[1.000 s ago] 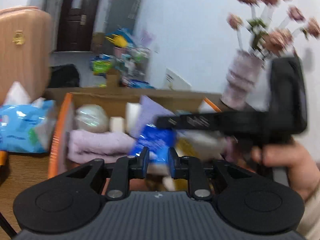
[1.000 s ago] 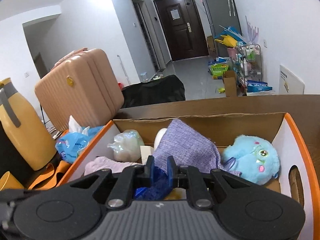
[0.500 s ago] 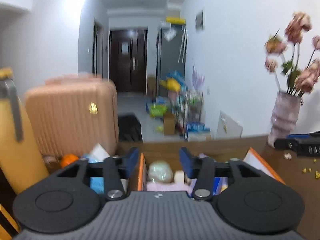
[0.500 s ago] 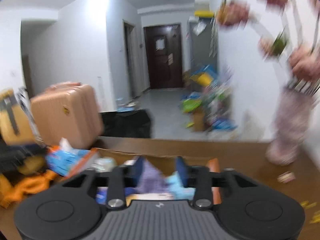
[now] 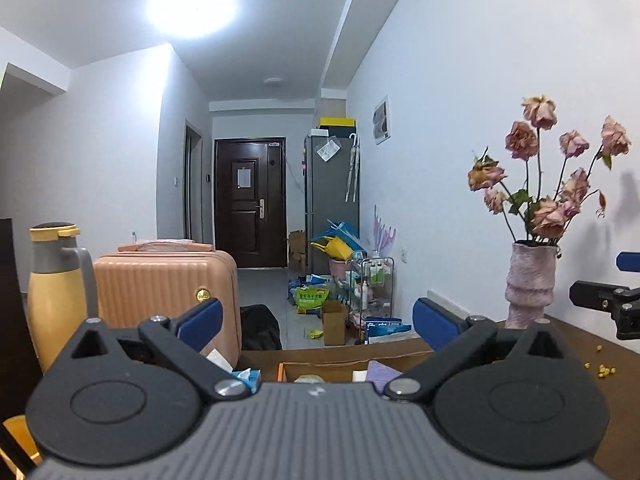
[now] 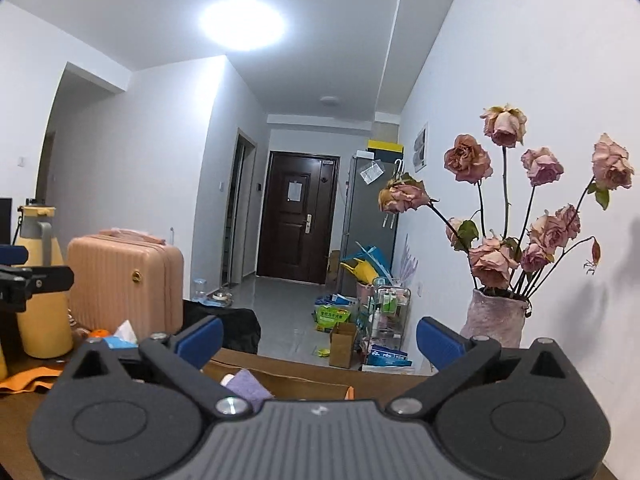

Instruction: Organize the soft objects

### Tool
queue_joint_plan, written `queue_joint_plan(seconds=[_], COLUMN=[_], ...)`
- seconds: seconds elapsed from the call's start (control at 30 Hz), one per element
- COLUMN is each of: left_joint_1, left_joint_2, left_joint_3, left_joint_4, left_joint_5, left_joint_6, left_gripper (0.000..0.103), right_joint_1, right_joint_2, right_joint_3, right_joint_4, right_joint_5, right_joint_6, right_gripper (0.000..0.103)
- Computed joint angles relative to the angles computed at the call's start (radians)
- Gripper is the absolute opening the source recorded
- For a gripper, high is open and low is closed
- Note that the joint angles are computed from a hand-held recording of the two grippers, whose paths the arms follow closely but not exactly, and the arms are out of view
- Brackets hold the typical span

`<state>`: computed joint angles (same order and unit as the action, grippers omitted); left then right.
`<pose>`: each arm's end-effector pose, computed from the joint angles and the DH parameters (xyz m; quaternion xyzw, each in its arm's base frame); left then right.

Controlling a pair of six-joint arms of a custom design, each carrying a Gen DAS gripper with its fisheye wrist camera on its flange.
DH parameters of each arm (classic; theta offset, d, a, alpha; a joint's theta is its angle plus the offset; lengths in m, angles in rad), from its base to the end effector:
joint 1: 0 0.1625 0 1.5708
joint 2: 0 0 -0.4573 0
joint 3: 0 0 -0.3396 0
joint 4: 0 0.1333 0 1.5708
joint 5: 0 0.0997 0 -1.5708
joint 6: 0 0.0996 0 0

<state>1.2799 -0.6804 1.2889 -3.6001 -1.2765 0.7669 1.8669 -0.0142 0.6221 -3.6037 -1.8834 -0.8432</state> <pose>-0.0578 -0.7586 0.3404 0.2958 0.6957 -0.6007 0.2601 0.3446 -0.7776 0.0599 0.3175 -0.6844 0.5899 0.2879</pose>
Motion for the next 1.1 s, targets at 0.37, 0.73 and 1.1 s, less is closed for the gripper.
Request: queue_joint_plan(seconds=[0.37,0.73,1.1], left_joint_1=[-0.007,-0.028,-0.039], left_joint_2=[-0.117,-0.264,-0.337], left_joint_3=[0.341,0.794,1.147], left_joint_4=[-0.201,-0.506,-0.742], left_joint_5=[0.042,0.076,0.135], left_joint_6=[-0.016,0.010,-0.042], left_gripper=[0.103,0.103,0.103], right_joint_1=[0.009,0.052,0.136], right_joint_2=[-0.124,-0.167,-0.079], right_joint_3=[0.461,0.932,1.162], right_joint_4=[-0.294,-0.630,-0.955], right_joint_5=[-0.015,-0.067,-0.118], right_joint_6=[0.098,0.189,0.188], right_gripper=[0.103,0.103,0.103])
